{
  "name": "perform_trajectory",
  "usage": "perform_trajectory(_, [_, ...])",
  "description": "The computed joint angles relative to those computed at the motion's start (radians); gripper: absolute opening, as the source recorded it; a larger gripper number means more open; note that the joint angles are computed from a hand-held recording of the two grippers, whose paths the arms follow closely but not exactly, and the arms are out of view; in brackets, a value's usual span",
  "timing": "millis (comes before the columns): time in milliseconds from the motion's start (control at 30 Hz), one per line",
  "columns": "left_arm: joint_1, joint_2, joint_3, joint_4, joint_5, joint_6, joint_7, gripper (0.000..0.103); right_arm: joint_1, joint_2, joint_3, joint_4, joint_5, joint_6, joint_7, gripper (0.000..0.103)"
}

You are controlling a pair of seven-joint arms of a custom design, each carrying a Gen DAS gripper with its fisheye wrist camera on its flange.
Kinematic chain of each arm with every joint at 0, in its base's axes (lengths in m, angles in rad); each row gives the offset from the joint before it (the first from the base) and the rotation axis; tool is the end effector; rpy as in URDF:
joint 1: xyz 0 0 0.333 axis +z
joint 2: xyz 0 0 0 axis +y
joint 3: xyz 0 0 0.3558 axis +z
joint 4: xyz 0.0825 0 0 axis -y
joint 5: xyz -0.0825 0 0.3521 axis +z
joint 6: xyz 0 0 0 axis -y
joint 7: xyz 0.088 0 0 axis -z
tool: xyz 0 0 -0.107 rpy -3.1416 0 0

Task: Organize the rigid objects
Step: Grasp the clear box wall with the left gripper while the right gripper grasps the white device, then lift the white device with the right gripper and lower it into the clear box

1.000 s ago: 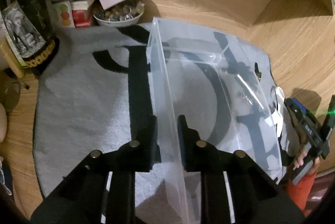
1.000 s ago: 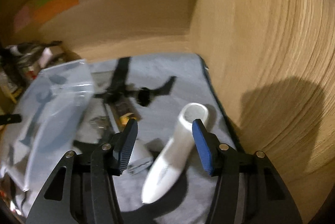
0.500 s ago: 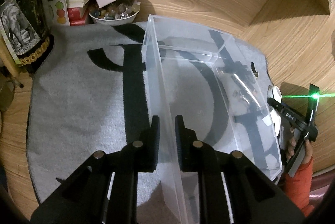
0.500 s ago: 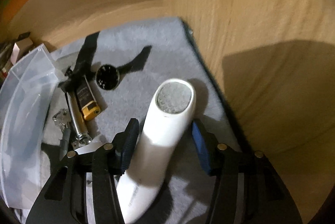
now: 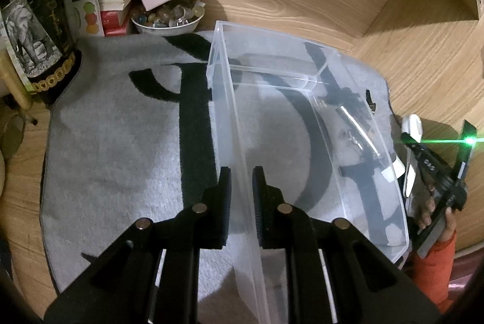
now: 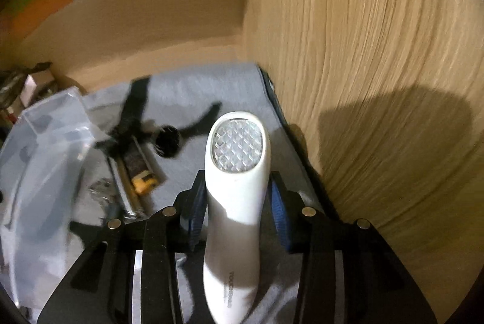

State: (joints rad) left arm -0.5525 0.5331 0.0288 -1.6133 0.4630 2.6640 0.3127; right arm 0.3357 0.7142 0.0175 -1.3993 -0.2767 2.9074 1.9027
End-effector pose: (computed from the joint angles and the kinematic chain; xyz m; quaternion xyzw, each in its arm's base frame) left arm 0.6148 -0.3748 0.4230 -0.7879 0.5402 -0.2638 0.1335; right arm 0.7242 0.2800 0.4226 -0.7282 0.5629 -0.2338 0.3134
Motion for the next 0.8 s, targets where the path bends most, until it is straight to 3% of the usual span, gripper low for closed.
perform_trajectory(133, [0.0, 0.002, 0.0, 0.005, -0.007, -0.008, -0.003, 0.014, 0.023, -0.055, -0.033, -0.076, -0.031, 0.117, 0.031, 0.036])
perform_trajectory(333, [-0.007, 0.01, 0.003, 0.024, 0.001, -0.035, -0.016, 0.014, 0.0, -0.095, 0.015, -0.104, -0.044, 0.236, -0.004, 0.035])
perform_trajectory(433, [0.001, 0.014, -0.005, 0.029, -0.008, -0.039, -0.014, 0.014, -0.048, -0.1, 0.101, -0.097, -0.042, 0.273, -0.057, 0.035])
perform_trajectory(533, [0.0, 0.016, -0.004, 0.035, -0.009, -0.047, -0.016, 0.014, -0.144, -0.094, 0.266, -0.085, -0.032, 0.289, -0.152, 0.035])
perform_trajectory(667, [-0.008, 0.019, 0.001, 0.043, 0.005, -0.063, -0.027, 0.014, -0.209, -0.068, 0.415, -0.065, -0.027, 0.294, -0.258, 0.035])
perform_trajectory(800, [-0.003, 0.023, -0.004, 0.046, 0.006, -0.063, -0.03, 0.014, -0.21, -0.028, 0.488, -0.026, -0.017, 0.266, -0.349, 0.035])
